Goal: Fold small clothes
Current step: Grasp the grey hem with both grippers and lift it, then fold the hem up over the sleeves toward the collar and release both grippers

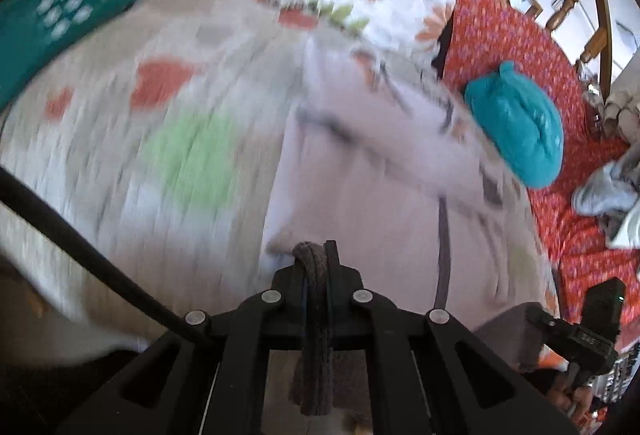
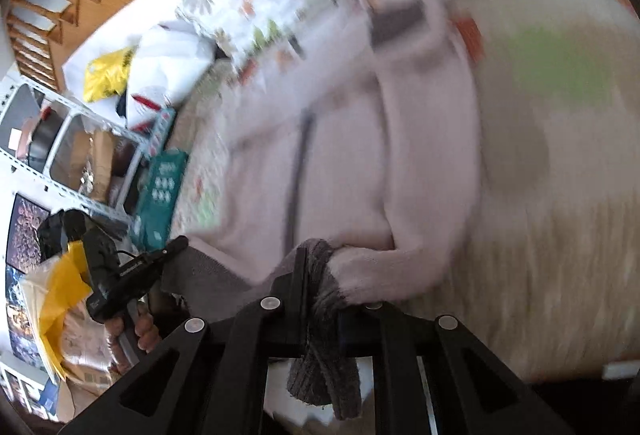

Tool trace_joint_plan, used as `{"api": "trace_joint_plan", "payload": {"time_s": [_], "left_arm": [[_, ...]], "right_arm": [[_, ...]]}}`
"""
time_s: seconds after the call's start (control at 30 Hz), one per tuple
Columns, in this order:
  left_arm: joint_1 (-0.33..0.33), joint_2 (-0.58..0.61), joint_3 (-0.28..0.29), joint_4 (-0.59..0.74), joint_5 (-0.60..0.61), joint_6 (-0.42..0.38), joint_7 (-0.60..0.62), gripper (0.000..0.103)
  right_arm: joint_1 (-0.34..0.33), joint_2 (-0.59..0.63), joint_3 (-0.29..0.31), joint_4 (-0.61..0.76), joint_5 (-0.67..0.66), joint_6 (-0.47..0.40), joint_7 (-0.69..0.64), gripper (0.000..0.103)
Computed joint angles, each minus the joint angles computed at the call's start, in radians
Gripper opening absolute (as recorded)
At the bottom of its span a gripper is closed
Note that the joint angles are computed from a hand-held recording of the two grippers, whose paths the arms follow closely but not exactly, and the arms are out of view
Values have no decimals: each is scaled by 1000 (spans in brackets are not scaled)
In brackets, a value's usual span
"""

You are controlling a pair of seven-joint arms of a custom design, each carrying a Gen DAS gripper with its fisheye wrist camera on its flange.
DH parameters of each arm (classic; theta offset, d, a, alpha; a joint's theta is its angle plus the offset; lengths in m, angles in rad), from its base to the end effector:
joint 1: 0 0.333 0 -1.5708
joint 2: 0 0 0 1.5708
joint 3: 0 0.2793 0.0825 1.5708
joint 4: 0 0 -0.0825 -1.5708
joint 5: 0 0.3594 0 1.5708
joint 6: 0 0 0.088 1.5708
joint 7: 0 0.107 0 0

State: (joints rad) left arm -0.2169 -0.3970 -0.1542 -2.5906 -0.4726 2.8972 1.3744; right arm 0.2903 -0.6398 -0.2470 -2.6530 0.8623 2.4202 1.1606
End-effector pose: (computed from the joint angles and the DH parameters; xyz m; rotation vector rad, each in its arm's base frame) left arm 0.4201 -0.1362 0.4494 -2.2025 1.7405 -1.0401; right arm 0.3851 0.0200 0.4585 -1.5281 1.6836 0.2613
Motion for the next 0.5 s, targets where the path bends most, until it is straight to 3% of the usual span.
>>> {"api": "trace_joint_plan", "payload": {"time_s": [0.07,0.2,0.33,0.43,0.5], "left_arm": [[30,94,5,115,30,1,1,5],[137,317,-45,374,231,5,-147,6],[117,543,-1,631,443,-58,-297,6],[95,681,18,796,443,-144,-282,7],[85,731,28,856,430,-143,-271,7]], "right_arm": [[25,83,-3,102,32,42,-20,11],[37,289,-1,324,134,79,-42,11],[3,526,17,541,196,60,-27,13],[-45,694,30,680,304,1,-51,15],[-99,781,37,743,402,-48,-58,17]]}}
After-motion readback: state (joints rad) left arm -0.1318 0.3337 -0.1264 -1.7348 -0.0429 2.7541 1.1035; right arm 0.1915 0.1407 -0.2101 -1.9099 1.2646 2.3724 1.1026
